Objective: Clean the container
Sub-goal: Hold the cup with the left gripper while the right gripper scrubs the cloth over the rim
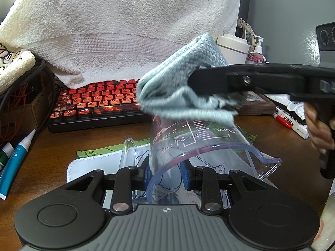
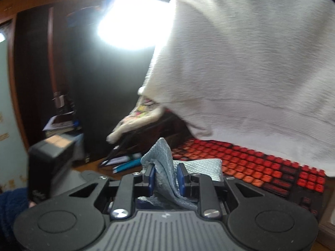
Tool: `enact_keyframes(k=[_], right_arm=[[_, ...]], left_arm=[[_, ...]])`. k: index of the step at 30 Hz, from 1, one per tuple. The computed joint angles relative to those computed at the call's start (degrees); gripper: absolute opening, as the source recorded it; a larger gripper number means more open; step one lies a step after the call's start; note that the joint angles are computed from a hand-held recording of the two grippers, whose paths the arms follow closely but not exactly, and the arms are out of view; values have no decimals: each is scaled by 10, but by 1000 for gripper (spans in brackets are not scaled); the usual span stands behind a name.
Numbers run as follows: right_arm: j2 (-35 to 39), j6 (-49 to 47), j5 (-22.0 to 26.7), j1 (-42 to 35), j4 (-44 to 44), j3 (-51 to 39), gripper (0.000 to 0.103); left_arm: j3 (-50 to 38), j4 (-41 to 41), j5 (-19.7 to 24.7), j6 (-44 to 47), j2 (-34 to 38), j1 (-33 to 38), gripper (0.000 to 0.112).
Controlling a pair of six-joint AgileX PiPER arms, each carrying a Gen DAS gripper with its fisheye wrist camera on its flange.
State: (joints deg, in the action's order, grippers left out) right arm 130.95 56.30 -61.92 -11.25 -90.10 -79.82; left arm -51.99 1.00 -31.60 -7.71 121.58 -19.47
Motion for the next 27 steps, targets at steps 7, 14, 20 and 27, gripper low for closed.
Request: enact_keyframes(k=[7,14,20,27], right_arm=[[-2,9,-9,-3,-16,1,22],[-1,13,-64,-1,-73,-10,22],[1,9,-50,2,-57,-9,19],[2,-19,2,0,3,-2,19]], left_arm=[[-1,-1,0,2,1,0,29],[-2,1,0,0,2,1,29],[-1,-1,-1,2,2,1,29],[-2,-3,-1,4,2,0,29]])
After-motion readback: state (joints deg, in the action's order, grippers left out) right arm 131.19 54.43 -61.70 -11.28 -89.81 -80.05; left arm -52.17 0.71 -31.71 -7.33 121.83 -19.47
